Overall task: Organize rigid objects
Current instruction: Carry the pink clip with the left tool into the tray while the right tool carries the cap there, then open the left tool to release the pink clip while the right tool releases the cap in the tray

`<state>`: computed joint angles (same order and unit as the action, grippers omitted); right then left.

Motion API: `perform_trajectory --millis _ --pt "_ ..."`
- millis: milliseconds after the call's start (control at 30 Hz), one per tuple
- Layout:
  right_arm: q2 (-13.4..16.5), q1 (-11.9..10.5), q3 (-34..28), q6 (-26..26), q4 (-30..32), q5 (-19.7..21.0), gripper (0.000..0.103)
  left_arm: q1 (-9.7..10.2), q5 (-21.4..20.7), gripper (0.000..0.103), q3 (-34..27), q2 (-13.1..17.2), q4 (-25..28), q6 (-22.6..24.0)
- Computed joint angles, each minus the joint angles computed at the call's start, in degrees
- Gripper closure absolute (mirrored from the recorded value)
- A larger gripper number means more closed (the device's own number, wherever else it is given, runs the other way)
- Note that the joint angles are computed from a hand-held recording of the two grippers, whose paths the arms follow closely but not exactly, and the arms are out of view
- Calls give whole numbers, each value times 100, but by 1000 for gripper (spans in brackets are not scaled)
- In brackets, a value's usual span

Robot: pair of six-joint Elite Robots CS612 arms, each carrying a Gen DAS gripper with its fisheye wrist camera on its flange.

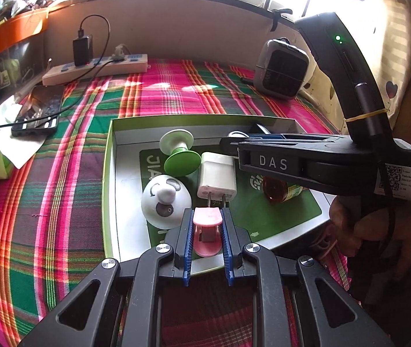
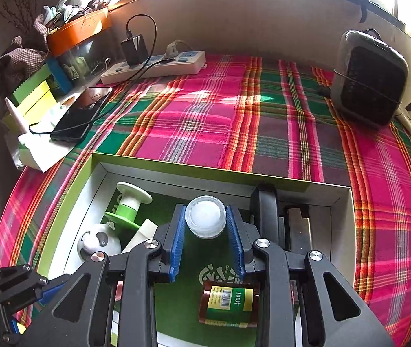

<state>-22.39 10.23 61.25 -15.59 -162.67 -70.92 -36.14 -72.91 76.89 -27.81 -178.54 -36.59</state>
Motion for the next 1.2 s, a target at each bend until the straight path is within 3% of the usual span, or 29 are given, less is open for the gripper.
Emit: perform_trajectory --millis 900,1200 --pt "87 31 -121 61 81 -136 73 13 -58 84 -3 5 -18 8" --pt "15 16 13 102 -82 -53 72 -23 57 72 41 -35 13 -2"
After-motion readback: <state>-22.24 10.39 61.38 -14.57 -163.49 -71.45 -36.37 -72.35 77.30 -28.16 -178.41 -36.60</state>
